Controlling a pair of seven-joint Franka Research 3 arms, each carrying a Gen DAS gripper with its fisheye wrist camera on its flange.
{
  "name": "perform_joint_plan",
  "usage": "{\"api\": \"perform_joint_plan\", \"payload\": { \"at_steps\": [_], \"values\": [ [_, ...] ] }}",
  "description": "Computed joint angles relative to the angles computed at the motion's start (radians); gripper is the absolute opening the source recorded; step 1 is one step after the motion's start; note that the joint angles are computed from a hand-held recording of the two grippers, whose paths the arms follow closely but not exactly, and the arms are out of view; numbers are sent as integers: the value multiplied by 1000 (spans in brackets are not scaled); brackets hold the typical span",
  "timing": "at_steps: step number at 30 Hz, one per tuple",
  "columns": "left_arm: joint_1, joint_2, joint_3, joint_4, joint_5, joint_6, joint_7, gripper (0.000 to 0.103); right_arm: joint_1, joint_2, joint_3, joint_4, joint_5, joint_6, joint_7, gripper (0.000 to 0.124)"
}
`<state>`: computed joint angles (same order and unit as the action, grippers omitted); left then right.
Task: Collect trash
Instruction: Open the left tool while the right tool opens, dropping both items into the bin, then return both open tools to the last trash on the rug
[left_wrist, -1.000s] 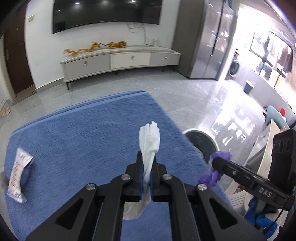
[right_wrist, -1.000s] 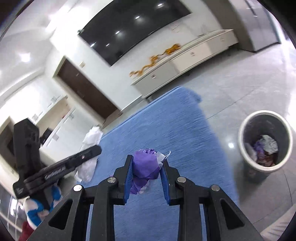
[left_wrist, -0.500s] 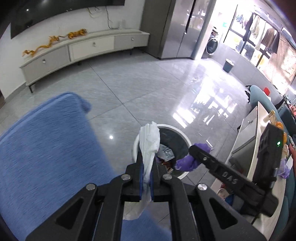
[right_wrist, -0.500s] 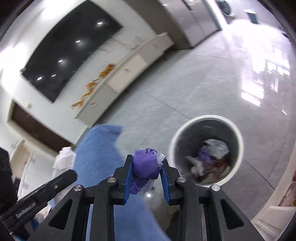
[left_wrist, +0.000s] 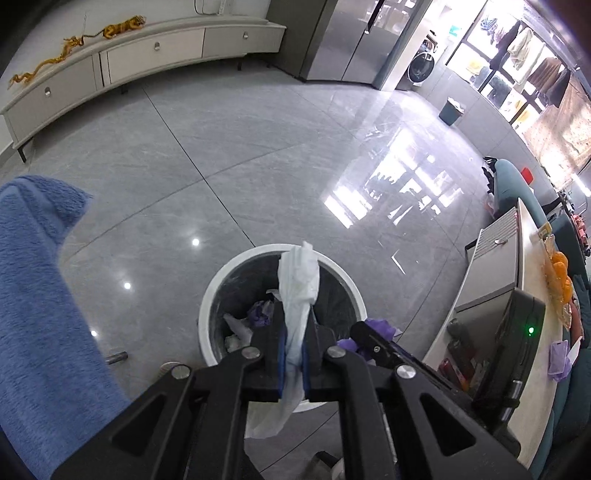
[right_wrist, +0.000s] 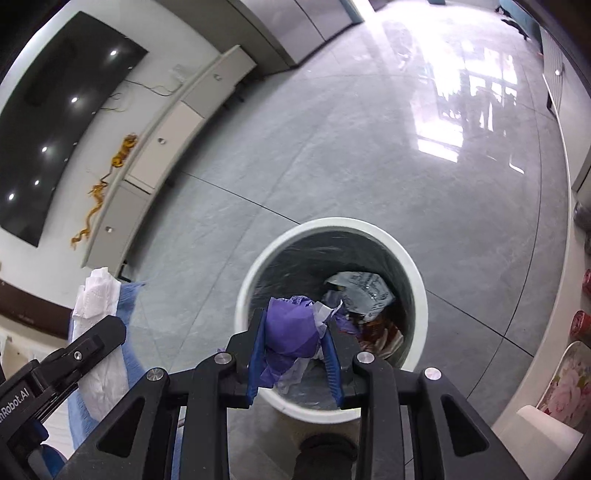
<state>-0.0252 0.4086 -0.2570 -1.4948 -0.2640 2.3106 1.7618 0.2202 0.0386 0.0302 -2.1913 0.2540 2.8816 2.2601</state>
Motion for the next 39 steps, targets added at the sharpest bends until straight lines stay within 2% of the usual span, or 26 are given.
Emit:
{"api": "perform_joint_plan", "payload": {
  "at_steps": [2, 4, 7, 10, 11, 12, 14, 19, 31, 32, 34, 39],
  "values": [
    [2, 21, -2, 17, -6, -17, 1, 7, -4, 17, -2, 11, 19, -7, -12, 30],
    [3, 48, -4, 41, -13, -32, -8, 8, -4, 26, -1, 16, 36, -10, -17, 36],
    [6, 66, -8, 55, -18, -36, -17, 9, -4, 35, -3, 19, 46, -9, -18, 36],
    [14, 65, -16, 50, -37, -31, -15, 15, 1, 27, -15, 8, 5, -5, 29, 36],
    [15, 65, -18, 50, -42, -29, -16, 26, 3, 21, -18, 3, -19, -3, 53, 36],
    [15, 55, -17, 37, -45, -16, -21, 43, 5, 10, -19, -5, -40, 0, 79, 36],
    [18, 37, -16, 12, -52, 14, -25, 51, 2, -2, -19, -16, -62, 9, 108, 36],
    [13, 6, -14, -15, -59, 35, -46, 51, -17, -60, -12, -65, -161, 33, 221, 36],
    [11, -216, 36, -215, -56, 163, -99, 51, -57, -162, 59, -112, -235, 67, 287, 37],
    [12, -247, 43, -246, -57, 183, -100, 51, -61, -168, 66, -113, -244, 69, 292, 38],
    [10, -293, 55, -289, -67, 211, -103, 51, -71, -187, 85, -114, -271, 71, 309, 59],
    [0, -411, 93, -395, -102, 262, -66, 51, -71, -232, 123, -112, -292, 90, 300, 59]
  ]
}}
